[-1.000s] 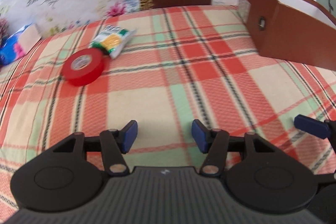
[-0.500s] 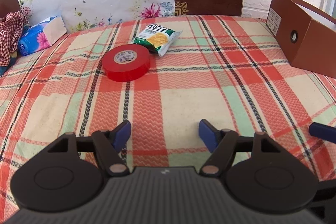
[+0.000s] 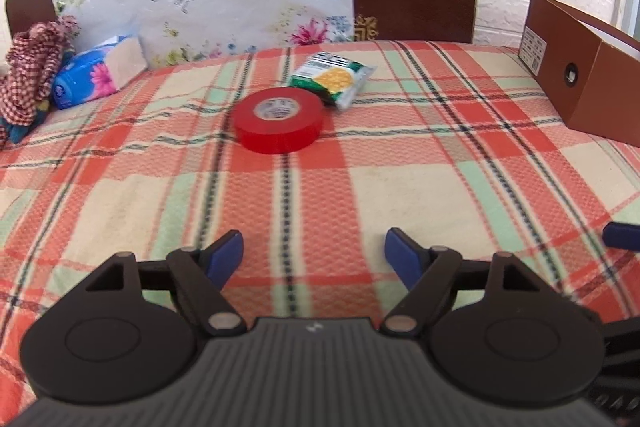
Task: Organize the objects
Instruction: 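Grasp the green-and-yellow snack bag with the right tool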
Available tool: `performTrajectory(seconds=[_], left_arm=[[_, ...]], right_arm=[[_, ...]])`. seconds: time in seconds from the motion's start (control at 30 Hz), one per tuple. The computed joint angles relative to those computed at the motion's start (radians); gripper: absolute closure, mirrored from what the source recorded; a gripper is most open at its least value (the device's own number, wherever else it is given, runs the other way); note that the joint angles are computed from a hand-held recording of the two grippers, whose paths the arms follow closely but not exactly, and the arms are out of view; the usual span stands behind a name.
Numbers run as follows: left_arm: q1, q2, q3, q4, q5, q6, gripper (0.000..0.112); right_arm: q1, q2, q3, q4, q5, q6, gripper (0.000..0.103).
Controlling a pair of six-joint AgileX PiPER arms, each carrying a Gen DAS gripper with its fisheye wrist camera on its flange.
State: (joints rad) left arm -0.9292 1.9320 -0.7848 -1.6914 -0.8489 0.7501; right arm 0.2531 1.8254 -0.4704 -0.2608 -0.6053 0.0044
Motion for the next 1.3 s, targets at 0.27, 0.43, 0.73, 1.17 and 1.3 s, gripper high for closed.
performTrajectory(seconds=[0.27,0.43,0.73,1.17,1.3], left_arm=[[0.051,-0.070,0.151,0.038,-0.028,-0.137,0.025],[0.075,-0.072,0.175,0.050,-0.030,-0.181,0.019],[0.065,-0.061,0.176,0.054,-0.045,-0.198,0.019],[0.067,-0.066,0.185,0.066,-0.043,-0.208,0.019],[0.063,-0.068,0.190,0.071,-0.047,-0.225,0.019]], right_arm=[[0.052,0.004,-0.010,0.027,0.006,-0.025,0.014],[0.078,0.016,-0.016,0.054,-0.005,-0.042,0.013],[0.086,0.030,-0.049,0.026,0.021,-0.004,0.011],[0.116,0.084,-0.146,-0.057,0.046,0.081,0.012],[0.090,0.102,-0.183,-0.090,0.030,0.137,0.021]])
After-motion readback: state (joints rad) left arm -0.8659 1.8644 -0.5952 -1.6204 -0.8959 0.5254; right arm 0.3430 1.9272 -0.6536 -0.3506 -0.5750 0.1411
